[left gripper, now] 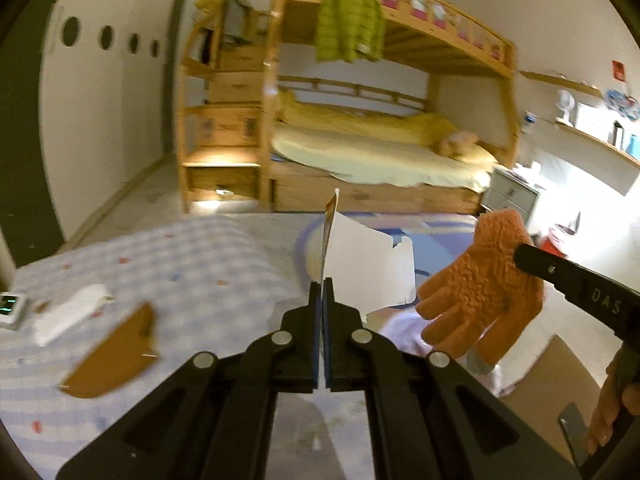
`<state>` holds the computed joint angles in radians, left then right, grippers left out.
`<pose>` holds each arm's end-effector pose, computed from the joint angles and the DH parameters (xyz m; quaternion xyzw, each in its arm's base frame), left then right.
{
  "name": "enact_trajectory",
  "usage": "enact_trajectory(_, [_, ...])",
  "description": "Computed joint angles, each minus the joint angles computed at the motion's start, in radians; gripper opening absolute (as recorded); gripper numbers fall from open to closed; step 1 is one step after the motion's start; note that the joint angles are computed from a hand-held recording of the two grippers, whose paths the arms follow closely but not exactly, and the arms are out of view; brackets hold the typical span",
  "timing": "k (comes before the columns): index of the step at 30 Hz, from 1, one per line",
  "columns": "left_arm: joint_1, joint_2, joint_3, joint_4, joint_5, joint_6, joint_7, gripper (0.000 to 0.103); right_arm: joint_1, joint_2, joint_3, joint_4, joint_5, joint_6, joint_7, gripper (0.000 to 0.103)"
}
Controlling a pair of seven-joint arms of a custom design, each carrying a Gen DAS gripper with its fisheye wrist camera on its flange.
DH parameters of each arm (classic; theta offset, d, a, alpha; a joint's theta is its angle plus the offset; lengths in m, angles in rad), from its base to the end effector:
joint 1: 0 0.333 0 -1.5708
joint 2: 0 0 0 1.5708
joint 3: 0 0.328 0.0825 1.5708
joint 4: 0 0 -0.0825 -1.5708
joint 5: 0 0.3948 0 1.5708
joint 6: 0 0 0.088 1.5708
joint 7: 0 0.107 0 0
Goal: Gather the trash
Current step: 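Carry both items over the trash bin and open both tools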
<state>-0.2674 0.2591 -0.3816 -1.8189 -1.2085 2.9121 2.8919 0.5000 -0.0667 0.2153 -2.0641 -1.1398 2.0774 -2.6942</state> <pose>0.5772 -0.3389 0.4737 -0.3164 0.8081 -0.4813 0.1236 0.4537 0.3359 0.5046 -0.3529 0.7979 -0.3904 0.2939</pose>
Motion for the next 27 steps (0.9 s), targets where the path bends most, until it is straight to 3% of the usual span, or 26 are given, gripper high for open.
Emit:
enact_trajectory(6, [-0.054,0.049,-0.009,0.028,0.105,-0.042,-0.087,0.0,-0.017,-0.101,0.001,-0.133,0.089,-0.052,0.038,0.013])
enact_trajectory(13, [-0.095,0.113,-0.021,0.062,0.242,-0.044,-0.19,0.0,-0.055,-0.171,-0.004,-0.244,0.155,-0.023,0.044,0.014])
enact_trajectory(14, [-0.1,0.118,-0.018,0.066,0.267,-0.043,-0.205,0.008,-0.062,-0.177,-0.009,-0.26,0.161,-0.004,0.047,0.016])
enact_trajectory(15, [-0.099,0.118,-0.018,0.063,0.28,-0.036,-0.215,0.03,-0.069,-0.184,-0.01,-0.274,0.162,0.01,0.05,0.017])
enact_trajectory(17, [-0.071,0.121,-0.049,0.066,0.243,-0.026,-0.187,0.051,-0.081,-0.187,-0.015,-0.291,0.173,0.039,0.05,0.027])
enact_trajectory(27, [-0.001,0.052,-0.048,0.025,0.135,-0.021,-0.139,0.051,-0.093,-0.188,0.016,-0.277,0.133,0.053,0.072,0.03])
